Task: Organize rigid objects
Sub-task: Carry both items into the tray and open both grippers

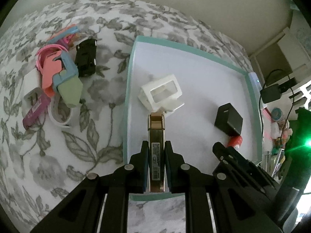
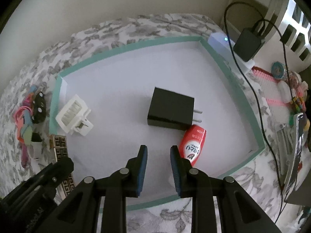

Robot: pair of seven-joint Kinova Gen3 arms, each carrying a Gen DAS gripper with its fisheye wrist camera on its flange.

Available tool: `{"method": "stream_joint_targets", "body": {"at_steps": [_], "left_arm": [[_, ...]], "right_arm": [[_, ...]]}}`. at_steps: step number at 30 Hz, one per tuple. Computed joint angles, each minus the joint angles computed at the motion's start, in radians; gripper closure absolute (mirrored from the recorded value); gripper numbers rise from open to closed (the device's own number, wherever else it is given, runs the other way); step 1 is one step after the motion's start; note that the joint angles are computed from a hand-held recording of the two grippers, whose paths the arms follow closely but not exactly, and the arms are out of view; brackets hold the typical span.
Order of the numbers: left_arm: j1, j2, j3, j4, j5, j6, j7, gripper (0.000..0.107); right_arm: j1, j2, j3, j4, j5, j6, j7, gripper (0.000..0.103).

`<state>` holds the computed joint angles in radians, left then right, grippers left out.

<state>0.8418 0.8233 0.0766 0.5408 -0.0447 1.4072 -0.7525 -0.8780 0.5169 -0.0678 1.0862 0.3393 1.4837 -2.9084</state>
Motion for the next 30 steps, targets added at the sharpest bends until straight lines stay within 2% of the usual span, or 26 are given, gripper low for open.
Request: {"method": "stream_joint_targets", "body": {"at_steps": [12, 20, 23, 24, 25, 28, 30], "left_arm": [[0.009, 0.003, -0.012, -0.035, -0.023, 0.032, -0.011, 0.092], [0.025, -0.028, -0.034, -0.029, -0.062, 0.032, -0.013, 0.090], [0.040, -0.035, -0.053, -0.036, -0.101, 0.048, -0.007, 0.079], [0.043, -0.038, -0.059, -0.035, -0.113, 0.053, -0.005, 0.070], [0.047, -0.038, -0.065, -0.040, -0.127, 0.064, -0.004, 0.062], [0.062, -0.028, -0.089, -0.069, -0.175, 0.118, 0.015, 0.053], [0.064, -0.018, -0.100, -0.084, -0.200, 0.152, 0.018, 0.047]], "right_arm": [[0.019, 0.007, -0.005, 0.016, -0.042, -0.036, 0.017, 0.075], [-0.012, 0.010, 0.011, -0.045, 0.008, 0.023, 0.028, 0.071], [-0.028, -0.003, 0.016, -0.055, 0.037, 0.030, 0.018, 0.070], [-0.033, -0.009, 0.016, -0.056, 0.046, 0.025, 0.014, 0.069], [-0.036, -0.015, 0.016, -0.056, 0.055, 0.023, 0.013, 0.062], [-0.051, -0.006, 0.017, -0.085, 0.084, 0.036, 0.024, 0.044], [-0.049, 0.004, 0.015, -0.101, 0.086, 0.028, 0.041, 0.042]]}}
